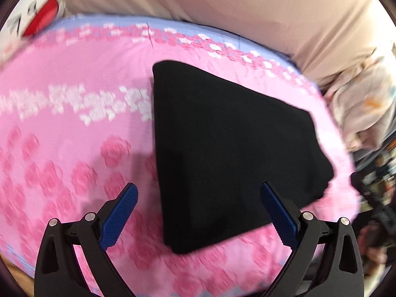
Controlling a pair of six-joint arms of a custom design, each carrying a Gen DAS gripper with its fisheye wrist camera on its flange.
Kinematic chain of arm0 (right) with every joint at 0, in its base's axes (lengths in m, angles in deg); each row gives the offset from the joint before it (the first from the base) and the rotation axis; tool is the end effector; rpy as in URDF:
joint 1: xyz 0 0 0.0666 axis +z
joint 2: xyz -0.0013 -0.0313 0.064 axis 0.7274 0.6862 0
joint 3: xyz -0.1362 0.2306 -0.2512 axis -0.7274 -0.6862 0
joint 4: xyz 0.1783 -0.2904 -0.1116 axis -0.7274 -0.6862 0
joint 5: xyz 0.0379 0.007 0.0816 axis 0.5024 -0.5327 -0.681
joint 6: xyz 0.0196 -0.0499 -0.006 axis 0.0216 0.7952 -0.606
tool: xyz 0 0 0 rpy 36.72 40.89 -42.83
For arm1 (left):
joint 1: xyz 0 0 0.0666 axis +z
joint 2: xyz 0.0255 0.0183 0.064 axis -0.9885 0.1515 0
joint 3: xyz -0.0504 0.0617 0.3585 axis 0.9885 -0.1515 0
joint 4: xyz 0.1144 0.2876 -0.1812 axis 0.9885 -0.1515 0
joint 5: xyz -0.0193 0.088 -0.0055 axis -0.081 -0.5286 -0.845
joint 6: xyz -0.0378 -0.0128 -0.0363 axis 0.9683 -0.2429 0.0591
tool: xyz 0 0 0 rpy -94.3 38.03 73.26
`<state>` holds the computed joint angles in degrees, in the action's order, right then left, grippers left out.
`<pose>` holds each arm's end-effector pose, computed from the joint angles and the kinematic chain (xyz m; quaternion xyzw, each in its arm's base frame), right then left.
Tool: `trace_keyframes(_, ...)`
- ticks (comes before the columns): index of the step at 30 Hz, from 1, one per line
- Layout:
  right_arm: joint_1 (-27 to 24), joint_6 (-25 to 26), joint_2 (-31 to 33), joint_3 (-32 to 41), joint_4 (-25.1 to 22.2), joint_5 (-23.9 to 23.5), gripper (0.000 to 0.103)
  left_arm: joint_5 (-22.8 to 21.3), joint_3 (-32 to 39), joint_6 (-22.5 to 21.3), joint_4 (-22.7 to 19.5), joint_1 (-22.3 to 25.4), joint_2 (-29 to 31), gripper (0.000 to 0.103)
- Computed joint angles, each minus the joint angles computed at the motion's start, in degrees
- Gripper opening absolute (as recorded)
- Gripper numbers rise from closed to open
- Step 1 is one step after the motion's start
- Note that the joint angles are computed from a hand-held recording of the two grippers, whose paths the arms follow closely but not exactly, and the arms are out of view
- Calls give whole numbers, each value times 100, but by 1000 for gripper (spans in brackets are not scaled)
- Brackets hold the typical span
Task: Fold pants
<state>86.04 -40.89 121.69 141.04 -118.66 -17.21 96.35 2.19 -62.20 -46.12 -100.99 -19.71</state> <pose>0.2875 0.2219 0.4045 0.0887 0.9329 0.1099 0.3314 0.3348 -0.1285 0.3396 0.0139 0.9522 -0.2005 0.2298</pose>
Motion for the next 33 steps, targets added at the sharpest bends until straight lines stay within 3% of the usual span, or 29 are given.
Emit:
trace_keyframes(4, -471, -417, -419, -579, 183, -659, 78, 490, 9, 118, -280, 160, 128, 98)
trace_keyframes(6, -619, -598, -492, -756, 221, -848, 78, 296, 45, 306, -417, 80, 236, 98)
trace_keyframes(13, -591, -624, -487, -917, 492, -1009, 78, -1785, 480, 212, -749, -863, 427, 98)
trace_keyframes(19, -551, -571, -373, -891, 605, -1060, 78, -3113, 646, -28, -751, -1326, 476, 98)
trace_keyframes(30, -607, -618, -454, -1034, 769, -1164, 78, -3336, 707, -248, -779, -1381, 566, 98)
trace_keyframes(32, -670, -688, -471, -1091, 906, -1320, 78, -2968, 701, -304, -767, -1303, 581, 98)
trace_keyframes(33, -745, -709, -465, -1123, 1001, -1487, 78, -2542, 681, -355, -736, -1185, 583, 98)
